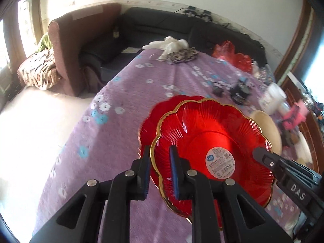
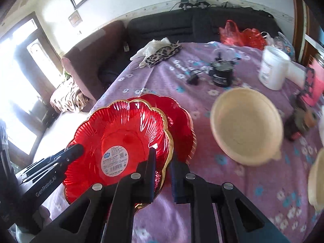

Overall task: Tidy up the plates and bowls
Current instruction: 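Lift the stickered red plate with both grippers onto another red plate, then open the left gripper while the right gripper holds the stacked red plates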

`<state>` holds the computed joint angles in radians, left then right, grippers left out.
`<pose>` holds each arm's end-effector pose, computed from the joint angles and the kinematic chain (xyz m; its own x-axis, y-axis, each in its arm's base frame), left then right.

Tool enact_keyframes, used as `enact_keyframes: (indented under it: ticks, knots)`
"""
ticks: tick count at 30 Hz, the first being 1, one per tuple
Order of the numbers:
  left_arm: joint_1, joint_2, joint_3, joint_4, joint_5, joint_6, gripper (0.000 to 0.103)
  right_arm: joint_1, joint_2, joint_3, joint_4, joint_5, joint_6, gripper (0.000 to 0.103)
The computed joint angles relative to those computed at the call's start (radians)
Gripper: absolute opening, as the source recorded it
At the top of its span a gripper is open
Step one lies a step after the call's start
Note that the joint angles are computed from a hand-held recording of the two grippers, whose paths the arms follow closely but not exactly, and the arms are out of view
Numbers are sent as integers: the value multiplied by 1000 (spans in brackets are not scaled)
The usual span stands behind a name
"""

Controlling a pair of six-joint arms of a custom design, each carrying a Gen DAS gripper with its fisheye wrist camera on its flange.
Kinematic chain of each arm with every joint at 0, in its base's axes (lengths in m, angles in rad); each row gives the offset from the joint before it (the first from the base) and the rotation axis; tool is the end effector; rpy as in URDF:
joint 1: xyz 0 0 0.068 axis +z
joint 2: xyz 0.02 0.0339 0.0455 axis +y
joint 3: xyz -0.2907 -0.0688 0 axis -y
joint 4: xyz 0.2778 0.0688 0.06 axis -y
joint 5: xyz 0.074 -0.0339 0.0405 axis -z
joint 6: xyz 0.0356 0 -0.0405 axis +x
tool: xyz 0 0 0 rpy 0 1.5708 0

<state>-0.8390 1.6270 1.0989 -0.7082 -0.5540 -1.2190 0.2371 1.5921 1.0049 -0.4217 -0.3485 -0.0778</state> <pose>0.2416 -0.2410 0.2171 -0.7031 -0.4119 -0.5796 -0.4143 0.8998 -0.1370 0.3354 0.0935 0.2092 -0.7892 -0.2659 -0.5536 -0.4603 0.8528 0.2467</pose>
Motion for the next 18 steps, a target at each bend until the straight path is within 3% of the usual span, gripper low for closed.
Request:
enact_keyframes:
  ticks: [8,11,13,16,18]
  knots:
    - [131,74,-40,127,106,106,20,46,165,82,25,29,21,14]
    - [131,76,-49,149,100,126,38,56,155,75,27,26,7,15]
    - [124,67,-53,156,90,125,57,62,151,77,21,32,0,23]
    - [105,56,-46,148,59,125,62,51,140,74,23,12,10,39]
    - [96,51,-34,131,44,122,65,36,133,70,28,-1,21,39]
